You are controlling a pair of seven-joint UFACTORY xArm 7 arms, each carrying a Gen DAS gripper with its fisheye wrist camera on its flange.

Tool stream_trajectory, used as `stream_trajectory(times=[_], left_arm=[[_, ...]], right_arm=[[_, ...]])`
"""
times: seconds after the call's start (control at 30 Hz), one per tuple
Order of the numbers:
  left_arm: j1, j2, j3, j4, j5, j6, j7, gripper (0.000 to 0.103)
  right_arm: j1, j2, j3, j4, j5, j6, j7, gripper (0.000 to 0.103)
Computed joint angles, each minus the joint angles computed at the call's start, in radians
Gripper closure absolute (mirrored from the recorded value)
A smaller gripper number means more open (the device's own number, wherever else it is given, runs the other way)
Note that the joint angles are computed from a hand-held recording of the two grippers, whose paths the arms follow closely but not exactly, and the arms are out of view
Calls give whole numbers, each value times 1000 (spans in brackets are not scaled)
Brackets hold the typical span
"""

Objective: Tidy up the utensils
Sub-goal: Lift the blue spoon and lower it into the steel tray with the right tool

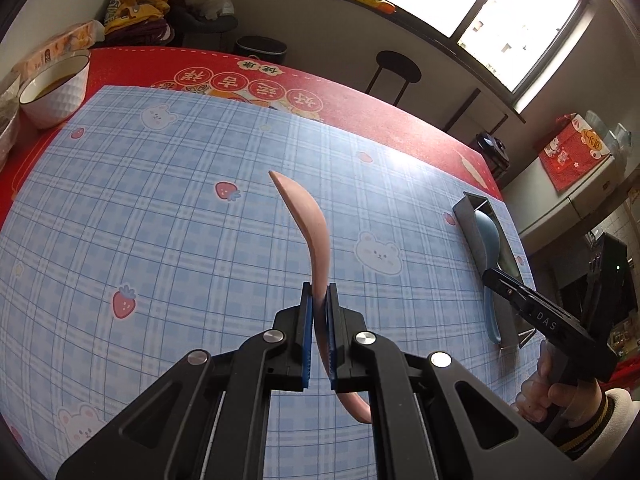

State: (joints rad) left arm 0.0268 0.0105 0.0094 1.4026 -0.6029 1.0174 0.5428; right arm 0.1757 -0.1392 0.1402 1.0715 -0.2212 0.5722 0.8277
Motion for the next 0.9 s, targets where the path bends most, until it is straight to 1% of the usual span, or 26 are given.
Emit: stream_trajectory(times=[0.23,0.43,0.67,0.77,0.9], left_arm=[[-48,-43,-26,-17,18,-44,-35,97],[-95,-64,-41,-29,45,-78,-79,97],[-135,-82,-54,-55,93,-124,-146,97],[-144,-87,-56,-68,127,-142,-189,97],[-155,-104,-60,-94,174,-160,-242,97]], right_arm=[[-52,-166,-25,-142,24,-11,-29,86],[-106,-243,-53,-203,52,3,-118,86],[-162,-237,-111,-213,102,19,-264,86],[-182,-193,-135,-188,125,17,-333,86],[-184,-114,-158,-136,177,8,-446,86]])
